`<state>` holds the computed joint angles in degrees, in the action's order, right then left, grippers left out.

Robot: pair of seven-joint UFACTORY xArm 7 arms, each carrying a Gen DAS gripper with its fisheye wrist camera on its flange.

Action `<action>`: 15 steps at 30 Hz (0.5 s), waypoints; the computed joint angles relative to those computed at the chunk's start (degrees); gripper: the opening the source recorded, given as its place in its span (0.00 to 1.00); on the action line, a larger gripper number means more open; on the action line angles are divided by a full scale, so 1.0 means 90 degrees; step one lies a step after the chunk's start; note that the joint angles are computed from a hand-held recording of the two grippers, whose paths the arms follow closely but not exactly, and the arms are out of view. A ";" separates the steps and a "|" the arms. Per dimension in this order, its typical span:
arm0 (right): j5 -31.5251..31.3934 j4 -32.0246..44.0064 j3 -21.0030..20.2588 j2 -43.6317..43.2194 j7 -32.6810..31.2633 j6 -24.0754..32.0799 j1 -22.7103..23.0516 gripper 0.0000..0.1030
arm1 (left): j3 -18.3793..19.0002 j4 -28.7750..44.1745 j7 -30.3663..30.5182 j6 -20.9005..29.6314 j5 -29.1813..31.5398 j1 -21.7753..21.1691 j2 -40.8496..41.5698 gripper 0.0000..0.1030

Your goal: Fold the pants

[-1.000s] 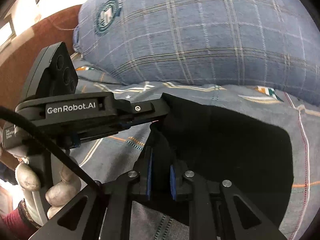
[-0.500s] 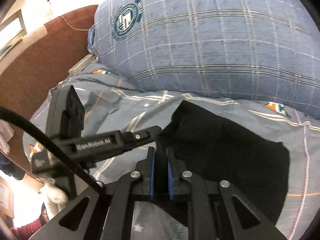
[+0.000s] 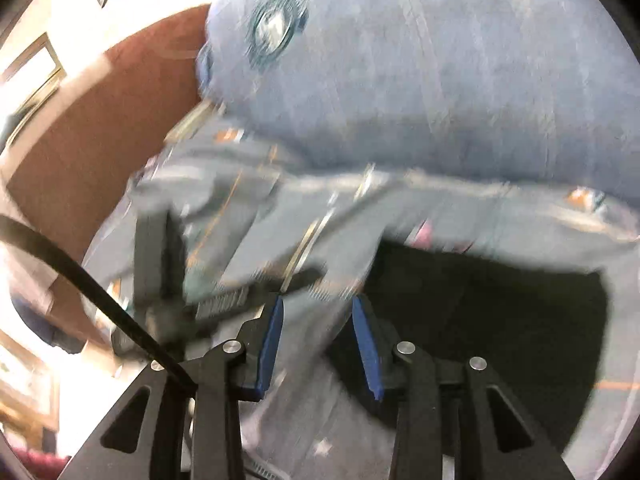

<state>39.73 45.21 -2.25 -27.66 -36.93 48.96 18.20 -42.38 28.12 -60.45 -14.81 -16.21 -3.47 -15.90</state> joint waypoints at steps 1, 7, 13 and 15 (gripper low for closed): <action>-0.0172 0.0197 0.0123 0.0246 0.0206 -0.0163 -0.0090 0.39 | -0.0025 0.0047 0.0033 0.0007 0.0039 -0.0005 0.0025 0.21; -0.0399 0.1651 0.0393 0.2592 0.1510 0.0307 -0.0425 0.38 | -0.0919 0.0679 0.0110 0.0579 0.0539 0.0726 0.0563 0.21; 0.0698 0.1917 0.0517 0.2976 0.1354 0.0856 -0.1069 0.37 | -0.1706 0.0759 -0.0421 0.0843 0.1118 0.1588 0.0255 0.21; 0.0979 0.1579 0.0415 0.2316 0.0975 0.0675 -0.1216 0.39 | -0.1834 0.0754 -0.0654 0.1102 0.1246 0.1751 -0.0132 0.21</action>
<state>48.54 59.42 1.49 -6.82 -28.15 55.04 7.26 -58.89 34.90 -66.33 -4.89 -4.99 12.29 -17.08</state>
